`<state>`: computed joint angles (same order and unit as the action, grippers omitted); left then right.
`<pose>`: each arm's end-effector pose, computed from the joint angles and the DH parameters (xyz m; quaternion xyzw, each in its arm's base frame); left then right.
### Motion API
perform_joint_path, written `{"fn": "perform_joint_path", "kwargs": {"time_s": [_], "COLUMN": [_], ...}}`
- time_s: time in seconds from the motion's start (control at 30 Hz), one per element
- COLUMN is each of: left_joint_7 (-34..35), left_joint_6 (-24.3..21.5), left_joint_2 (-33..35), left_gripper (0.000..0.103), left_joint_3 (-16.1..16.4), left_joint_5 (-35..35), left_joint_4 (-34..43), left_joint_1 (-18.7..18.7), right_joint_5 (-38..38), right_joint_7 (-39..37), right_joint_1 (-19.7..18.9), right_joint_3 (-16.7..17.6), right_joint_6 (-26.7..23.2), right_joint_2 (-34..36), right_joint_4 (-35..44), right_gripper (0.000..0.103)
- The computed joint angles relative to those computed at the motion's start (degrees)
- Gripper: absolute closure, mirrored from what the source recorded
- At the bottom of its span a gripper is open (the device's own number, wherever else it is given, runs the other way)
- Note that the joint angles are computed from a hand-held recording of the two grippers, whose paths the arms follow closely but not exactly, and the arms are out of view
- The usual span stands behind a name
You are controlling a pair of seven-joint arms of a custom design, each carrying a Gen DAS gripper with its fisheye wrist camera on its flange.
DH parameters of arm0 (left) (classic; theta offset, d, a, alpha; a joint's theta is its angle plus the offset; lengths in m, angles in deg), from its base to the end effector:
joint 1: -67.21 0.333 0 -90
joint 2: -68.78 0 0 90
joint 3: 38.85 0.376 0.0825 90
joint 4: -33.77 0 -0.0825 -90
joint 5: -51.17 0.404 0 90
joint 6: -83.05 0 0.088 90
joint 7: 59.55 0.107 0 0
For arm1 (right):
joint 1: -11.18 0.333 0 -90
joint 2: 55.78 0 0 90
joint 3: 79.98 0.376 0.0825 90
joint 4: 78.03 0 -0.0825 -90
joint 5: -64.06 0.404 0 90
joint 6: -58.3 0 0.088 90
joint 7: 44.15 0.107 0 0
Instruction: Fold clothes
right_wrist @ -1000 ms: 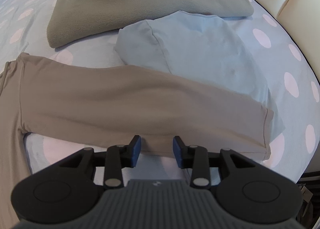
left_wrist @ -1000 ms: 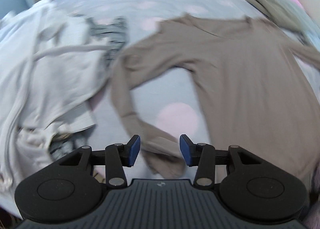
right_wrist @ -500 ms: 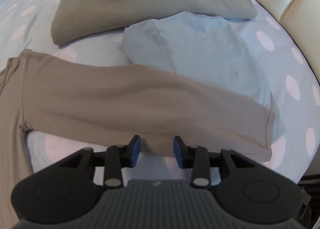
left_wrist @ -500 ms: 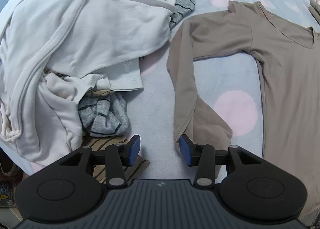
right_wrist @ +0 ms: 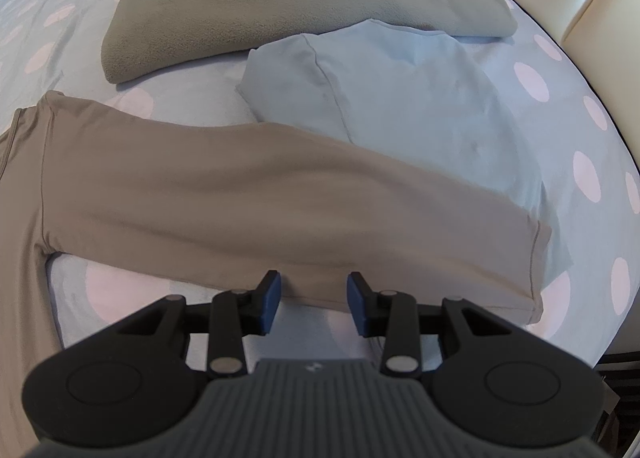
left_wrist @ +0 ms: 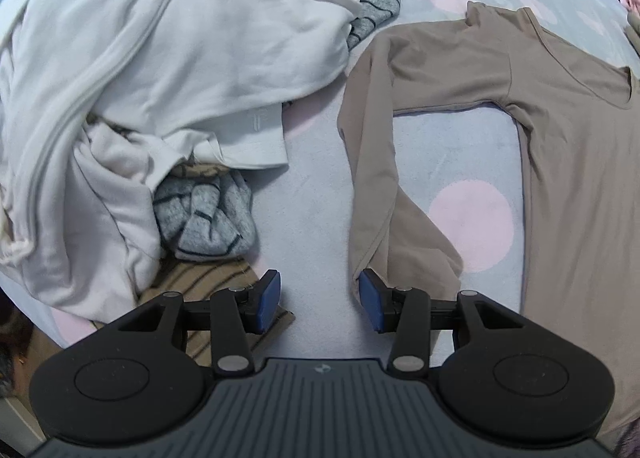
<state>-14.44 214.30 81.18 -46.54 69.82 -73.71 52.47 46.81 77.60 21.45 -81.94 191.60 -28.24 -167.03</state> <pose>0.6154 -0.2399 0.4672 -0.7671 0.6226 -0.0747 0.1353 0.7528 0.1095 0.4454 -0.6104 0.7680 -0.1789 0.0753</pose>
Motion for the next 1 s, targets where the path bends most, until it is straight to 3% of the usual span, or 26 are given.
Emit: {"fn": "perform_joint_path", "kwargs": {"time_s": [0.13,0.27,0.33,0.6,0.7,0.8,0.9,1.0], "left_joint_7": [2.5,9.2,12.2,23.1,16.1,1.9,-3.3,-3.9], "left_joint_6": [3.9,13.0,16.4,18.5,22.9,23.8,19.2,16.2], "left_joint_2": [0.1,0.3,0.8,3.7,1.2,-1.5,-2.6,-3.0], "left_gripper": [0.062,0.064,0.072,0.073,0.073,0.073,0.076,0.076], "left_joint_3": [-0.6,-1.8,-2.1,-2.5,0.9,4.6,3.3,1.0], "left_joint_5": [-2.4,-6.0,-7.4,-13.3,-7.9,0.4,-0.9,-4.5], "left_joint_4": [-0.9,-2.5,-2.7,-0.3,-3.1,-5.1,-5.6,-6.2], "left_joint_1": [0.6,0.9,0.5,-1.7,-4.3,-6.3,-4.4,-2.0], "right_joint_5": [0.0,-0.2,-0.1,-0.7,-1.0,-1.1,-1.0,-0.9], "right_joint_7": [-0.3,-0.8,-1.1,-2.0,-2.1,-2.1,-2.3,-2.5], "right_joint_1": [0.0,0.2,0.2,0.5,0.5,0.4,0.3,0.3], "right_joint_3": [0.1,0.1,0.2,0.1,0.0,-0.1,0.0,0.1], "right_joint_6": [0.2,-0.1,-0.2,-0.6,-0.1,-0.1,-0.2,-0.1], "right_joint_2": [0.0,0.3,0.4,0.2,-0.2,-0.2,-0.1,-0.1], "right_joint_4": [0.0,0.3,0.4,0.1,-0.5,-0.8,-0.7,-0.7], "right_gripper": [0.063,0.063,0.062,0.061,0.060,0.060,0.059,0.059]}}
